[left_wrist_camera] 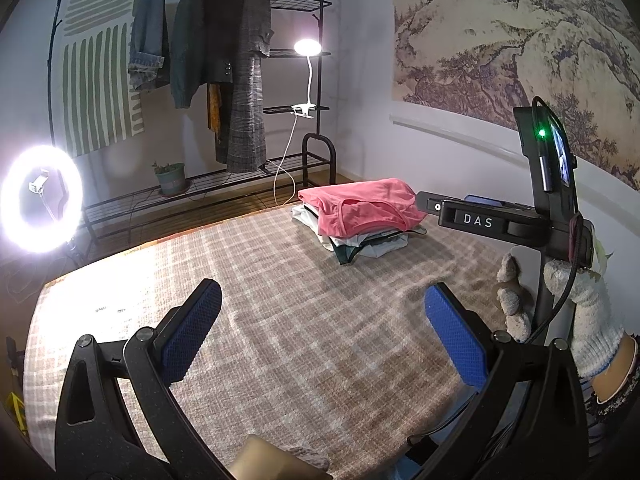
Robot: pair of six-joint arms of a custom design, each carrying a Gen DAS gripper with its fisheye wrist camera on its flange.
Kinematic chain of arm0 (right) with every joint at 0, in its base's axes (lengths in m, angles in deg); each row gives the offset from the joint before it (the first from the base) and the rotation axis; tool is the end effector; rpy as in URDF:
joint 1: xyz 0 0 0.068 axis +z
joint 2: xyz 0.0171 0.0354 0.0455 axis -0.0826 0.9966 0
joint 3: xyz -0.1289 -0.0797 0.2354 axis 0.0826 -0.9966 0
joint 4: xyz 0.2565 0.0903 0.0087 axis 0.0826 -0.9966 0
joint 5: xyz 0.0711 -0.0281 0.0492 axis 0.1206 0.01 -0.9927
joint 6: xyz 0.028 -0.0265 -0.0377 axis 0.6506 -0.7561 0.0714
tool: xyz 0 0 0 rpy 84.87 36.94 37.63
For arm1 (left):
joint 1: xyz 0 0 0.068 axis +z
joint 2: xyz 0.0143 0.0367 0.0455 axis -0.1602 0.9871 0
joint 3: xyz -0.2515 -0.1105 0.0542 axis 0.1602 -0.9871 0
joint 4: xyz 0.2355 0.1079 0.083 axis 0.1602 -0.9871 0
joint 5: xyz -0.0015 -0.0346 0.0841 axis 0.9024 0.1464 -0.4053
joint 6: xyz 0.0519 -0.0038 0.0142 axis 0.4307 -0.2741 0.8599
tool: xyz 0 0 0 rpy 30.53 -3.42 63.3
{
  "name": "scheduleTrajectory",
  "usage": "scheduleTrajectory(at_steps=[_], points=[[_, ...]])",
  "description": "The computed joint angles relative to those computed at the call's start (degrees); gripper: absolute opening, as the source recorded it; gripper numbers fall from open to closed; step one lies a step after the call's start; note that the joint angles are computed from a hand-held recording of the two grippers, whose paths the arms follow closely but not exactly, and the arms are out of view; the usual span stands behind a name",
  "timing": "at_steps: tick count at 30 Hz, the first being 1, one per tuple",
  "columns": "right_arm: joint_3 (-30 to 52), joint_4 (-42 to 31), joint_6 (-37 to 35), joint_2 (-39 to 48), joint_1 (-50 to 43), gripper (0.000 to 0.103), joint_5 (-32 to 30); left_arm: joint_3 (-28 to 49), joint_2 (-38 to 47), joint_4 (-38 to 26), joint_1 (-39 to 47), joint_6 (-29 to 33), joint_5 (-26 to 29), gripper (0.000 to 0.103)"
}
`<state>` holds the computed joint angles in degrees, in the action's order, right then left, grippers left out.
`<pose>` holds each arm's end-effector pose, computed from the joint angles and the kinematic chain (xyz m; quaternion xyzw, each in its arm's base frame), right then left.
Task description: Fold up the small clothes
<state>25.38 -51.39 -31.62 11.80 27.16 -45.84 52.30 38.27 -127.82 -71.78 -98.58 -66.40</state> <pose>0.2432 0.1455 0.3858 -0.0882 0.8638 0.1433 0.4748 0.0844 -0.1063 0.3890 0.0329 0.8679 -0.0252 0.4950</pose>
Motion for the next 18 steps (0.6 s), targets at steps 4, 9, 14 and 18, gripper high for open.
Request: scheduleTrajectory(at_steps=[4, 9, 14, 18], points=[[0.1, -0.2, 0.2, 0.0, 0.4, 0.086, 0.2, -0.2, -0.2, -0.1, -0.1, -0.3, -0.2, 0.103], [0.2, -0.3, 0.3, 0.2, 0.6, 0.086, 0.1, 1.5, 0.9, -1.3, -0.4, -0.9, -1.4, 0.103], [0.2, -0.3, 0.2, 0.3, 0.6, 0.086, -0.3, 0.7, 0.8, -0.1, -1.5, -0.9, -3.2, 0.103], [0.2, -0.3, 0.2, 0.4, 0.6, 0.086, -0.3, 0.7, 1.0, -0.2, -1.5, -1.4, -2.9, 0.103]])
